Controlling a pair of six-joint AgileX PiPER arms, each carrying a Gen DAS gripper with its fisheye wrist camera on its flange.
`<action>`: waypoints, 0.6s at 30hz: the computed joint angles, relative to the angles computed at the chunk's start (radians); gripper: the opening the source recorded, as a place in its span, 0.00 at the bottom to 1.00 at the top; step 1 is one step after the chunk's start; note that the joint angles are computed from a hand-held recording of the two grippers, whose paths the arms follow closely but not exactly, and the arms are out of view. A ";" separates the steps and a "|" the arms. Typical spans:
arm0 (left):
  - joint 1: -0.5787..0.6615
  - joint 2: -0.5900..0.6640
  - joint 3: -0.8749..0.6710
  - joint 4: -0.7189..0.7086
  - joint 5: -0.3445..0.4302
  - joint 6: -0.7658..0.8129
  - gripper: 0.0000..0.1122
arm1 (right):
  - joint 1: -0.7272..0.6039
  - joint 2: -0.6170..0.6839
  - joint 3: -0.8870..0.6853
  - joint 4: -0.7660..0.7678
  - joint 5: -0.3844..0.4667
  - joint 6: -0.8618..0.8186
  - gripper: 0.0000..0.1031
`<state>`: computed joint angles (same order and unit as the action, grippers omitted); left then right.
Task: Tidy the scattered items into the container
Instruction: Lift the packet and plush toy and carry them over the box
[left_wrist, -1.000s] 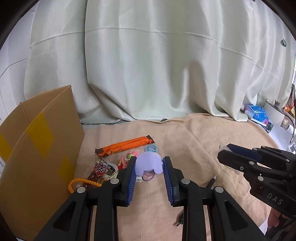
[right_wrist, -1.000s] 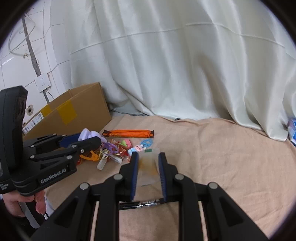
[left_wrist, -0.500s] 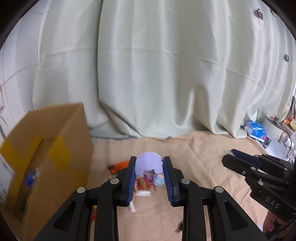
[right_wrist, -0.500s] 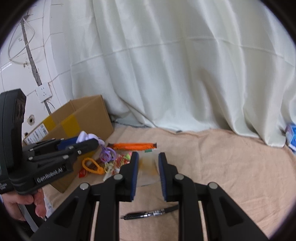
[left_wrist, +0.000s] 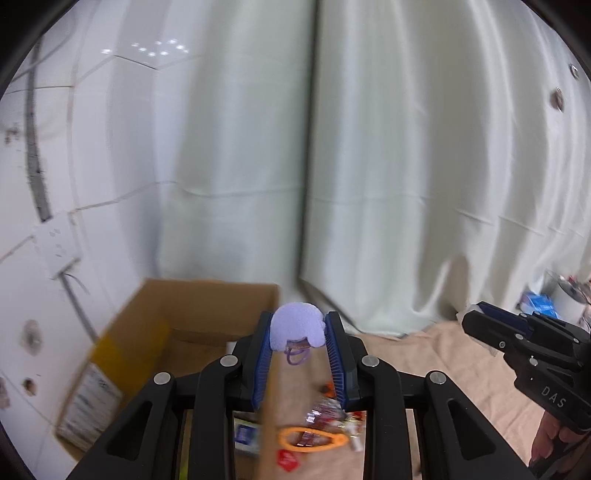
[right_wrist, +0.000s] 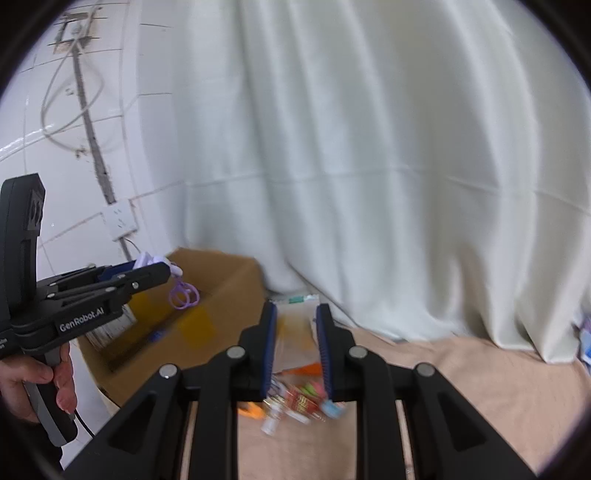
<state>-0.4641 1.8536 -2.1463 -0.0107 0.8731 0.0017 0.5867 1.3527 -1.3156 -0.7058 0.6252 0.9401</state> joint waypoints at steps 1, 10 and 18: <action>0.020 0.002 -0.017 -0.005 0.011 0.009 0.26 | 0.015 0.027 -0.040 0.005 0.003 -0.011 0.24; 0.214 0.013 -0.053 -0.059 0.053 0.069 0.26 | 0.092 0.325 -0.457 0.149 0.027 -0.204 0.24; 0.356 0.032 0.002 -0.131 0.027 0.127 0.26 | 0.122 0.580 -0.804 0.314 0.111 -0.386 0.24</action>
